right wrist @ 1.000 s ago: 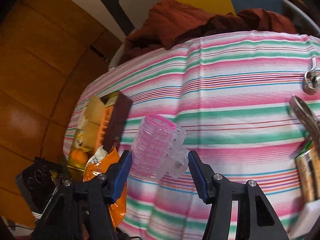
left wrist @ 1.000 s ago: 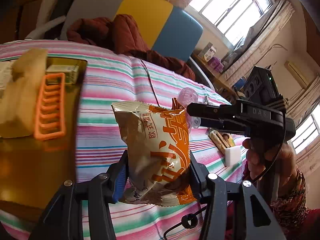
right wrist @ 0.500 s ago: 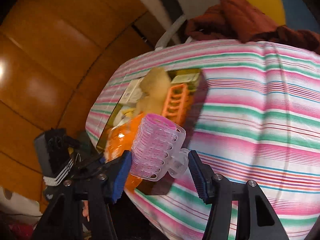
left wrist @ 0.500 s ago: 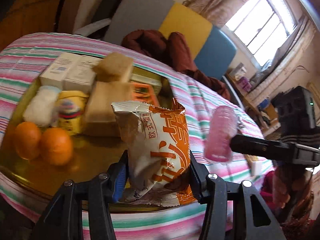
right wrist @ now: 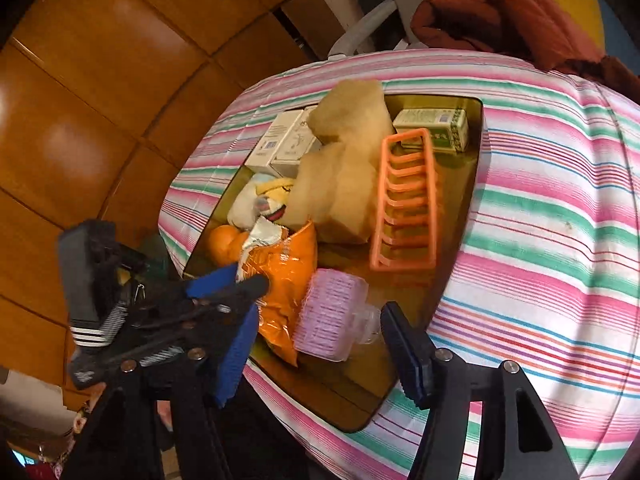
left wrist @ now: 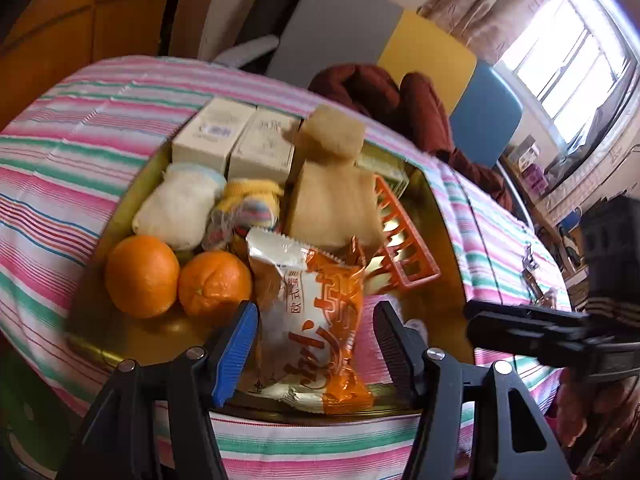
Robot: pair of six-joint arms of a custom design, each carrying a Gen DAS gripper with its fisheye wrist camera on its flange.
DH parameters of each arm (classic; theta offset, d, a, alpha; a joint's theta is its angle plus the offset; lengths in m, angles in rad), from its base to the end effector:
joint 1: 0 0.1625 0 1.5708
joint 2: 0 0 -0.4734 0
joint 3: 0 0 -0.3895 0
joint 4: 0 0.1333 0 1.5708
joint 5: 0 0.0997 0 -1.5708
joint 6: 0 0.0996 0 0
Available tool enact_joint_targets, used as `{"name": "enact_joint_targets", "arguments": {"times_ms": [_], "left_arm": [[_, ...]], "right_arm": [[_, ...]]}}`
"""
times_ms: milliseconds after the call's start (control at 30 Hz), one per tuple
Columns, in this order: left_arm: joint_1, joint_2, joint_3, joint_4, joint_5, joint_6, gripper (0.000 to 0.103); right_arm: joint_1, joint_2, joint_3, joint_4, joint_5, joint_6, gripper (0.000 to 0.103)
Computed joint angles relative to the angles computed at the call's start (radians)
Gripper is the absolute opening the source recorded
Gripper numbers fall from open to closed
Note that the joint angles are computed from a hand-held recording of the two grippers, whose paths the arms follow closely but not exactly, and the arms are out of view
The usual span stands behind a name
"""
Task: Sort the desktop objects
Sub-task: 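Open both tools to drop the bag and roller into the tray, then withdraw both tools toward the pink sock and metal clips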
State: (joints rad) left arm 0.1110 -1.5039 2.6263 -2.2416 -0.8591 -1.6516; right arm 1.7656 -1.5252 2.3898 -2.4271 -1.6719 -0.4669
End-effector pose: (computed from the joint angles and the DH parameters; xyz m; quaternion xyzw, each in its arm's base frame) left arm -0.2337 -0.2256 0.1725 -0.0098 0.9168 -0.3363 0.2150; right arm 0.1932 -0.3423 0.2391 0.3246 -0.9445 -0.0110 0.0495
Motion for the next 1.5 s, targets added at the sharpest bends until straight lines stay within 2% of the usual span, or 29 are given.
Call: {"name": "enact_joint_targets", "arguments": {"times_ms": [100, 167, 200, 233, 333, 500, 600, 733, 800, 867, 933, 1033, 1167, 1233, 1500], "left_arm": [[-0.010, 0.013, -0.021, 0.051, 0.005, 0.009, 0.059], [0.011, 0.056, -0.053, 0.107, -0.006, 0.040, 0.057], [0.018, 0.083, -0.070, 0.130, -0.020, 0.050, 0.055], [0.015, 0.085, -0.070, 0.140, -0.027, 0.052, 0.055], [0.024, 0.101, -0.080, 0.167, -0.015, 0.054, 0.055], [0.019, 0.061, -0.083, 0.234, -0.015, -0.034, 0.056], [-0.010, 0.008, -0.061, 0.240, -0.002, -0.138, 0.057], [-0.062, -0.044, -0.053, 0.287, 0.033, -0.268, 0.059], [-0.077, -0.037, -0.057, 0.280, 0.058, -0.283, 0.059], [-0.076, -0.017, -0.060, 0.228, 0.080, -0.250, 0.060], [-0.070, 0.023, -0.067, 0.149, 0.093, -0.187, 0.060], [-0.037, 0.119, -0.084, -0.023, 0.094, -0.031, 0.061], [0.010, 0.271, -0.121, -0.265, 0.051, 0.187, 0.061], [0.028, 0.337, -0.146, -0.347, 0.026, 0.274, 0.061], [0.054, 0.518, -0.257, -0.462, -0.075, 0.464, 0.061]], "right_arm": [[-0.010, -0.021, 0.007, 0.017, -0.007, -0.012, 0.063], [-0.002, -0.022, 0.011, 0.014, -0.032, -0.024, 0.057], [0.005, -0.017, 0.016, 0.004, -0.050, -0.032, 0.049], [0.014, -0.007, 0.021, -0.008, -0.068, -0.034, 0.045], [0.030, 0.031, 0.029, -0.035, -0.103, -0.025, 0.040], [0.073, 0.112, 0.031, -0.086, -0.143, -0.023, 0.040], [0.100, 0.133, 0.040, -0.135, -0.149, -0.074, 0.040], [0.078, 0.078, 0.032, -0.091, -0.077, -0.064, 0.041], [0.069, 0.034, 0.036, -0.099, -0.067, -0.065, 0.046], [0.052, -0.015, 0.039, -0.099, -0.049, -0.054, 0.054], [0.030, -0.061, 0.035, -0.082, -0.035, -0.042, 0.055], [-0.005, -0.131, 0.034, -0.068, -0.033, -0.027, 0.057], [-0.067, -0.195, 0.023, -0.070, -0.047, -0.027, 0.061], [-0.115, -0.229, 0.012, -0.058, -0.049, -0.027, 0.063], [-0.310, -0.319, -0.045, -0.044, -0.073, -0.063, 0.063]]}}
